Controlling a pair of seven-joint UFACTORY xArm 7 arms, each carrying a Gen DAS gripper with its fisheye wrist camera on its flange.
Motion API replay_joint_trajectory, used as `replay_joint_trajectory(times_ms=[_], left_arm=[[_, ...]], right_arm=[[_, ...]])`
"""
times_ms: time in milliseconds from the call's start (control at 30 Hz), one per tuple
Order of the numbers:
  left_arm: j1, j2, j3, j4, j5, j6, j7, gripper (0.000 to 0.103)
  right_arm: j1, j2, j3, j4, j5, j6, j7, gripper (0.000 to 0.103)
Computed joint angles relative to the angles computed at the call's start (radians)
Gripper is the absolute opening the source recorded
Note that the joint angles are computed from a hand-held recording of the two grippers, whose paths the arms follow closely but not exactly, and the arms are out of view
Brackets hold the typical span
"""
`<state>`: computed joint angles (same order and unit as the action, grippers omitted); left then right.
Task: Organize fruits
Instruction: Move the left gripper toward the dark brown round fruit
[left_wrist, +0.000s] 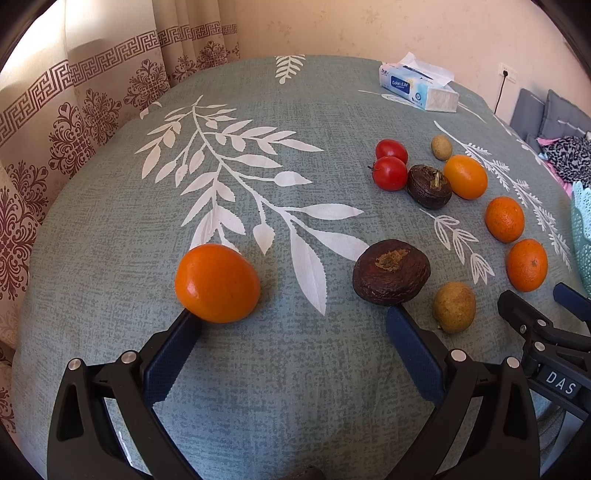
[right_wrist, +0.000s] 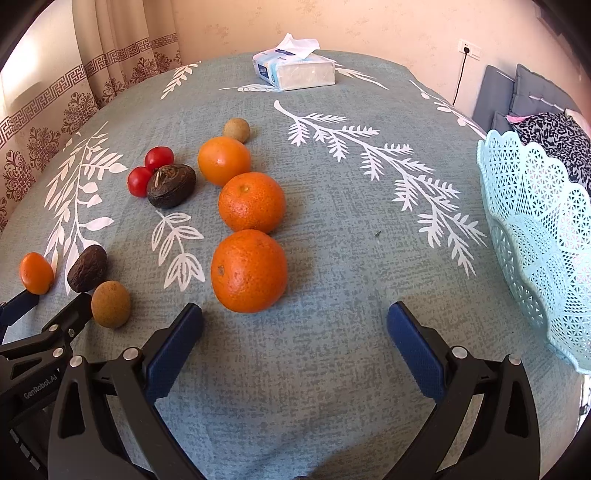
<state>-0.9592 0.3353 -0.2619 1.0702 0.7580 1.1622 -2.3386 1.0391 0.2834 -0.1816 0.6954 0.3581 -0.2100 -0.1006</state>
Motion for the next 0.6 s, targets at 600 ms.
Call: replay_joint_trajectory(times_ms=[600], left_arm=[[-0.006, 0.012, 0.001, 0.022, -0.012, 0.022, 0.015, 0.098]], right_arm=[[-0.071, -0.019, 0.058, -0.01, -0.064, 0.009, 0.022, 0.101]])
